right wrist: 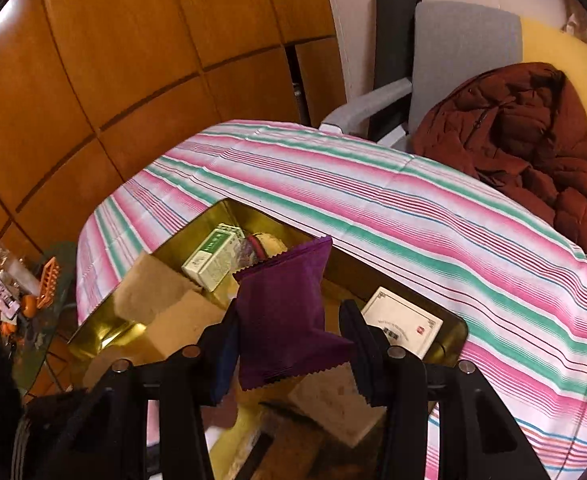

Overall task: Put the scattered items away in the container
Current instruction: 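Open both tools to release the purple pouch and pink sock into the tray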

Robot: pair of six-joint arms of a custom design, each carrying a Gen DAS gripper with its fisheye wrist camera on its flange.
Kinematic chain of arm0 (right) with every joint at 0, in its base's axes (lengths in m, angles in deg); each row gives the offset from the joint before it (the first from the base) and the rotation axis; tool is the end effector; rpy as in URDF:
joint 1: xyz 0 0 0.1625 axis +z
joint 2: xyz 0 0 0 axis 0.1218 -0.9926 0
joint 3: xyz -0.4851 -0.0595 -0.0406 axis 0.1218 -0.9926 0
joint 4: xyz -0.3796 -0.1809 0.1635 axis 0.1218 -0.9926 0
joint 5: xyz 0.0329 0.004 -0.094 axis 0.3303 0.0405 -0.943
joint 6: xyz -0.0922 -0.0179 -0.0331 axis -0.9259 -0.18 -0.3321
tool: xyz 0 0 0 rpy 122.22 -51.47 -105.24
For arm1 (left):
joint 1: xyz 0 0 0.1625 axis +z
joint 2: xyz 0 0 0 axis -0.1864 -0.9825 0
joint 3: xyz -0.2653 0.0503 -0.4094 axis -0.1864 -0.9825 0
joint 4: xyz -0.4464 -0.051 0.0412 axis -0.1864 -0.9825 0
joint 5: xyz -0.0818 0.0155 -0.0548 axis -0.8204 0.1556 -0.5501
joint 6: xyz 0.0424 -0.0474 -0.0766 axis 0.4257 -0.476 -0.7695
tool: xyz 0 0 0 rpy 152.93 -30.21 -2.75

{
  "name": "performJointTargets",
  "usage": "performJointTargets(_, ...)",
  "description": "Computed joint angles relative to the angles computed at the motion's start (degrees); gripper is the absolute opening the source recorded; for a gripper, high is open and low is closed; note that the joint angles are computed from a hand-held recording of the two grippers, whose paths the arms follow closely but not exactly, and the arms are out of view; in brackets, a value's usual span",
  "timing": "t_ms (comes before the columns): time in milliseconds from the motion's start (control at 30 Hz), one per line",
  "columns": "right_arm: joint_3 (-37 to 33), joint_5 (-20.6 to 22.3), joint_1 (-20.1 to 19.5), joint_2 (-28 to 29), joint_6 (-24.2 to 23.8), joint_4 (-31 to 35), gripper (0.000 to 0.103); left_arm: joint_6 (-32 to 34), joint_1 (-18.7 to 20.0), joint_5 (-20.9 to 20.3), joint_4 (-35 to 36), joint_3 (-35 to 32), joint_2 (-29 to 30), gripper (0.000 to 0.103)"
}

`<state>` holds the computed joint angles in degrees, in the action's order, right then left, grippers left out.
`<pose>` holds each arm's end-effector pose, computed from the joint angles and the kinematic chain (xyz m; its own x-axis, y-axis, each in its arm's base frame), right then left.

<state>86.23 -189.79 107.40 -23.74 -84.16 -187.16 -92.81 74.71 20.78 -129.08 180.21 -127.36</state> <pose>0.4779 -0.7875 -0.0233 -0.5969 -0.7329 0.3263 -0.7950 0.5952 -0.1175 -0.0710 -0.6058 0.3234 -0.9001 -0.2201 -0.3761 0.1634 0.6296 -0.7596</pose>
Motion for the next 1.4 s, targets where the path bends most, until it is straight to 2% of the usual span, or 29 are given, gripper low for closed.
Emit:
performJointTargets(33,-0.73,-0.94,0.09,0.63,0.31,-0.42,0.050,-0.03,0.03,-0.39,0.26,-0.02,-0.10,0.034)
performJointTargets(67,-1.28,-1.91,0.15,1.11,0.67,-0.90,0.058,-0.17,-0.03,-0.45,0.77,-0.08,-0.23,0.036)
performJointTargets(100,-1.89,-2.76,0.22,1.51,1.45,-1.02,0.070,-0.36,-0.02,-0.80,1.24,-0.13,-0.40,0.040)
performJointTargets(133,-2.08,-2.51,0.11,1.56,2.28,-1.17,0.073,-0.85,-0.01,-1.45,1.87,-0.31,-0.58,0.043)
performJointTargets(233,0.12,0.23,-0.46,-0.03,3.94,-3.73,0.074,-2.09,-0.10,-3.15,0.78,0.50,-1.40,0.047)
performJointTargets(367,4.90,2.12,-0.68,-2.93,3.20,-8.33,0.074,-3.68,-0.68,-3.64,-1.31,1.77,-2.21,0.053)
performJointTargets(633,13.05,4.46,-1.74,-8.13,2.44,-13.92,0.075,-1.81,-2.36,-0.49,-5.75,3.14,-2.43,0.053)
performJointTargets(767,16.25,5.33,-2.40,-10.21,2.91,-15.87,0.078,-3.13,-2.59,1.89,-4.07,2.90,-2.41,0.053)
performJointTargets(1000,19.25,3.10,-3.23,-12.07,4.00,-17.64,0.079,-2.63,-3.84,4.71,-1.11,2.40,-1.12,0.053)
performJointTargets(1167,20.67,-3.27,-2.57,-12.50,1.79,-20.40,0.079,-1.60,-4.47,4.62,-0.34,2.33,-0.49,0.053)
performJointTargets(1400,22.49,-7.49,-2.94,-13.89,-1.00,-21.90,0.080,-2.25,-5.29,4.50,1.02,2.37,-0.10,0.053)
